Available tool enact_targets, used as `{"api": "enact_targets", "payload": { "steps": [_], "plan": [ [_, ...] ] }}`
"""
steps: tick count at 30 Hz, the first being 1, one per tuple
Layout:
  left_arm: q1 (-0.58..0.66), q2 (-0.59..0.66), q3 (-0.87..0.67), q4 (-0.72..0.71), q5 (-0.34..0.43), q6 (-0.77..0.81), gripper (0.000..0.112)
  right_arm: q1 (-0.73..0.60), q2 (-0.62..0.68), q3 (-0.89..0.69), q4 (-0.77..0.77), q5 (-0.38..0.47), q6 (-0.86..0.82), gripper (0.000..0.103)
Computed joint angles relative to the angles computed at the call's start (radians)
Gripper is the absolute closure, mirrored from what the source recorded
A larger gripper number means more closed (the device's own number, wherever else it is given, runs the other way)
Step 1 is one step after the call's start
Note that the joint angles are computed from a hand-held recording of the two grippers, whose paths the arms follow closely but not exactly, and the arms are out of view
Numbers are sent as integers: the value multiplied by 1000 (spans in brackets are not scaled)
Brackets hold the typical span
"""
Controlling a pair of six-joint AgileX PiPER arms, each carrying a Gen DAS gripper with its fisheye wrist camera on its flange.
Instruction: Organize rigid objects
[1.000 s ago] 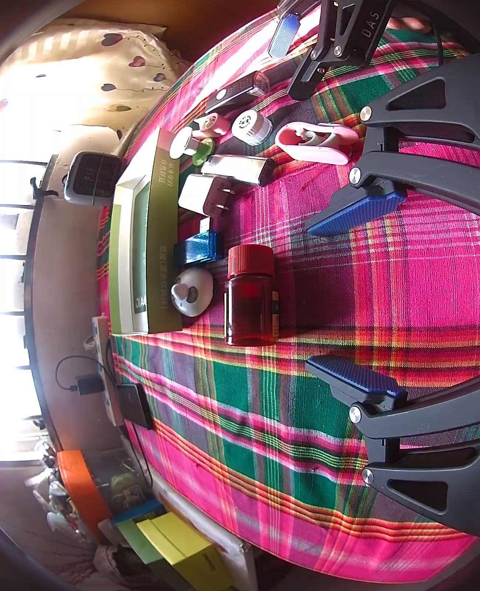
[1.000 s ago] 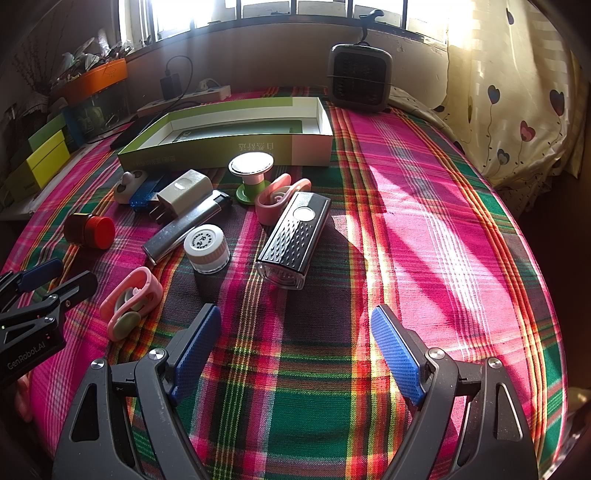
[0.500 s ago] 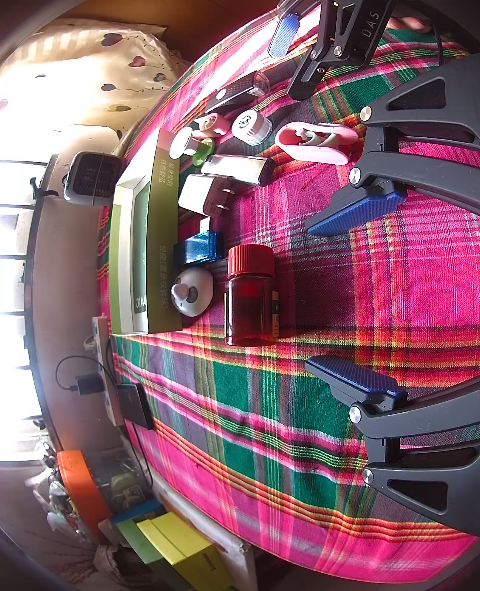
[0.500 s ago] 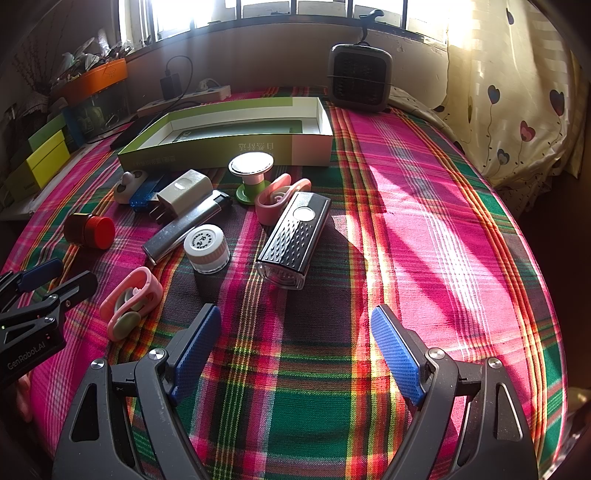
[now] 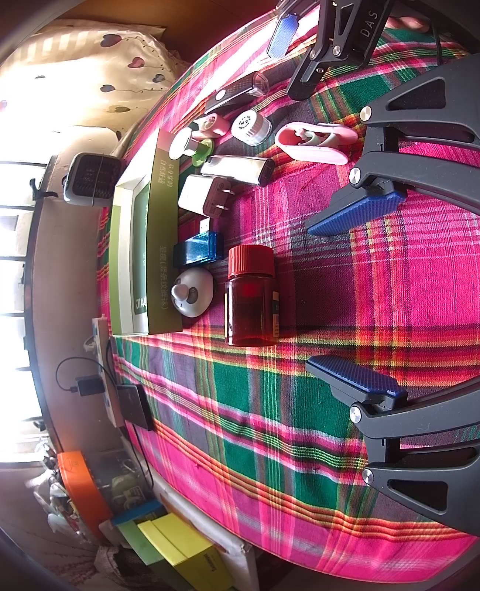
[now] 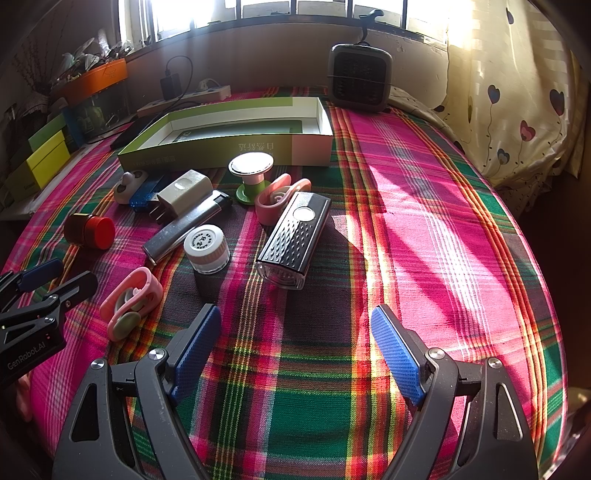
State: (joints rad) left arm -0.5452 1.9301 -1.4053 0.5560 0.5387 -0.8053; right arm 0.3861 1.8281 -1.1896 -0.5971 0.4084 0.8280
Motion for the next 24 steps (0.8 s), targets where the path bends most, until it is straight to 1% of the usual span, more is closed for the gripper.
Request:
{"api": "enact_targets", "payload": {
  "steps": [2,5,8,11,13,16,20,24],
  "plan": [
    [2,-2,1,-10,-2,16,46,-2,0,0,5,-2,-7,20],
    [17,0,-12,-68,-3,92,46,-12,2,1,25,-13,-37,20],
    [41,4,-29,-152,0,204,46,-31,8,-13,61,-17,-78,20],
    [81,6,-46,-266,2,346,46,-36,18,-26,52,-2,-64,20],
    [107,5,-54,-322,2,414,46,-41,24,-45,89,14,-100,20],
    [127,0,-58,-317,-7,441,46,-50,44,-89,151,37,-162,20],
    [154,5,-87,-367,-23,528,46,-55,75,-146,199,64,-211,20],
    [184,33,-145,-566,-17,779,46,-61,100,-191,237,83,-266,20]
  ]
}}
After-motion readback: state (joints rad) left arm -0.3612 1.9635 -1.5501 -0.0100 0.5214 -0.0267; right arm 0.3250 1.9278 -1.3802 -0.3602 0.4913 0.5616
